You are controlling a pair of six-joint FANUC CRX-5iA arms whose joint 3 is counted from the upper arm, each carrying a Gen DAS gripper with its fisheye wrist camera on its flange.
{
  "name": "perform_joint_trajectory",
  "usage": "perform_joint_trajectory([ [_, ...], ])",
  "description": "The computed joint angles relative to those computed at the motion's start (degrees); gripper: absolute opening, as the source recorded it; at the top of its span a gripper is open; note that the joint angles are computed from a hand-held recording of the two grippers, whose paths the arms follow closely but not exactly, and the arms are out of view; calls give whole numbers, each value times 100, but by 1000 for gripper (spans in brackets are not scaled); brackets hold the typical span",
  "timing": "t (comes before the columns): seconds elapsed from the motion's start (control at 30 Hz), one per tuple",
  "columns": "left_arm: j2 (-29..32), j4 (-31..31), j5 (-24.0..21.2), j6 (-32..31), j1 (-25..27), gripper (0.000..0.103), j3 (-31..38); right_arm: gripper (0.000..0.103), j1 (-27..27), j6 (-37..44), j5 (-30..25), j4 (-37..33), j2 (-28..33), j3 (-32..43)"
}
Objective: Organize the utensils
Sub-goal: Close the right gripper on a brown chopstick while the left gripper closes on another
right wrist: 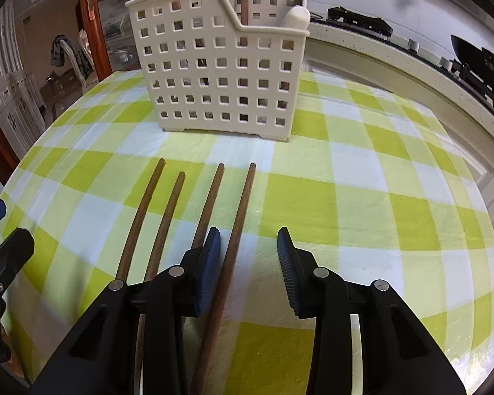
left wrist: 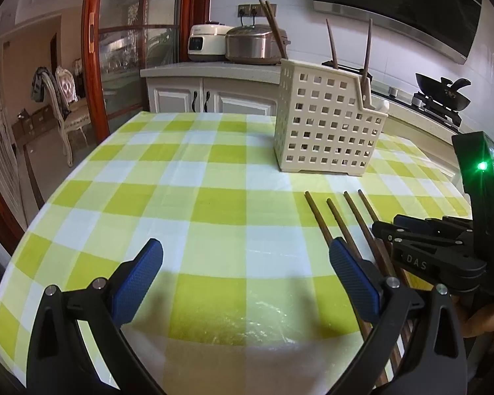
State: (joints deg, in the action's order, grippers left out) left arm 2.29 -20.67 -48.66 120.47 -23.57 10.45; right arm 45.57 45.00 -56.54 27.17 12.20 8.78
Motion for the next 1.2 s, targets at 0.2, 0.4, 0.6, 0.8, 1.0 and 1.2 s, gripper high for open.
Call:
perform_joint_trajectory([
  [0.2,3,113,5,-68,14,98,-10,35,-3,149,-154,-77,86,162],
  [0.4,82,312,-59,-210,3,98,40,35,-54,263,6,-212,1,77],
  [0.6,251,502,-234,-374,-26,94,205,10,-132,262,223,-334,-155,-96],
  [0.8,516,877,-480,-649,-1,83,463,6,-213,385,359,-574,-302,-201],
  [1.0,974,1046,-857,-882,-49,53,980,6,-264,381,518,-730,-488,-380],
  [1.2,1376,1115,-1112,-1021,-94,38,1442,6,-295,401,621,-806,-607,-471],
])
